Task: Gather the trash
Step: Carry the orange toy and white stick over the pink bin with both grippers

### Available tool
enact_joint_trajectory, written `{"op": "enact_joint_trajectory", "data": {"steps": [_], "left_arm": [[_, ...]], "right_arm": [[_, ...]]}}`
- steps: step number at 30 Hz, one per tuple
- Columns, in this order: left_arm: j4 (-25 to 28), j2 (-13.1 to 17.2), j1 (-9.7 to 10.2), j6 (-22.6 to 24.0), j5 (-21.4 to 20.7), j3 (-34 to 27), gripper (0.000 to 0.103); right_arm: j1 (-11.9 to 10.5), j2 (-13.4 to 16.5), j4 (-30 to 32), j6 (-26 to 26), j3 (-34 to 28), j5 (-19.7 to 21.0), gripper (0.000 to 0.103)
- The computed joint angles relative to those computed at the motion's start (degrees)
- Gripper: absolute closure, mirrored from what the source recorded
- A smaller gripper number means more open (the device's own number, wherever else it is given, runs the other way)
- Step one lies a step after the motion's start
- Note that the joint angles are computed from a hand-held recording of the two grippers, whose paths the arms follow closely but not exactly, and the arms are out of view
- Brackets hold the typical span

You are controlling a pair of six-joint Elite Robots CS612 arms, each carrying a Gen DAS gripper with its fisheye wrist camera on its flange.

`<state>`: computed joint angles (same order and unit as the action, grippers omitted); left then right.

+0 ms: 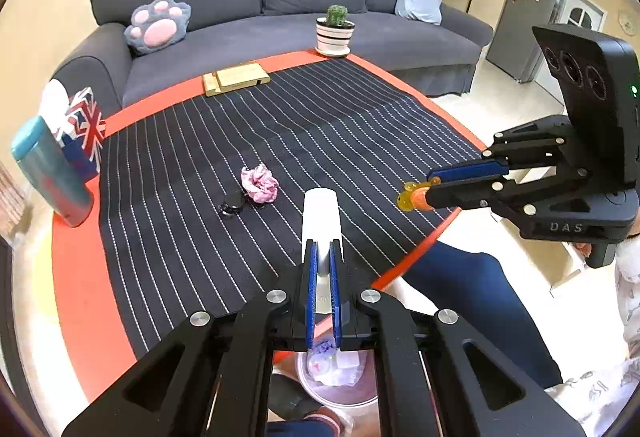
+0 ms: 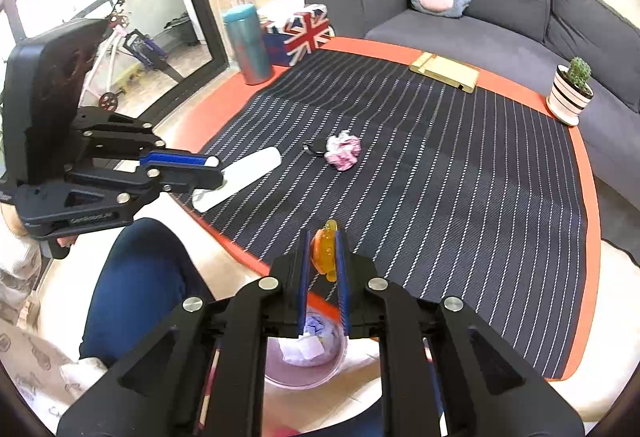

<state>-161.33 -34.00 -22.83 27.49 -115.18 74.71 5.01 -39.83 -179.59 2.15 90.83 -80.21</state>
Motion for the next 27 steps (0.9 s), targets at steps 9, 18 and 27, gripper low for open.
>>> {"op": "enact_joint_trajectory", "data": {"steps": [9,18,27], "left_arm": [[-2.08,-1.65,0.35,0.05,-1.29,3.98,0.097],[-3.86,-3.75,1.04,0.39,-2.56,8.5,0.097],[-3.1,-4.29,1.27,0.65,-3.04,9.22,0.097]], "right_arm": [[1.39,-1.8,-3.99,0.02,4.28,1.8,0.091],[2.16,-1.8,-4.18,1.01,6.18,4.5,0.091],[2.47,-1.61,-3.47,-0.04,6.21,5.78,0.09]]}}
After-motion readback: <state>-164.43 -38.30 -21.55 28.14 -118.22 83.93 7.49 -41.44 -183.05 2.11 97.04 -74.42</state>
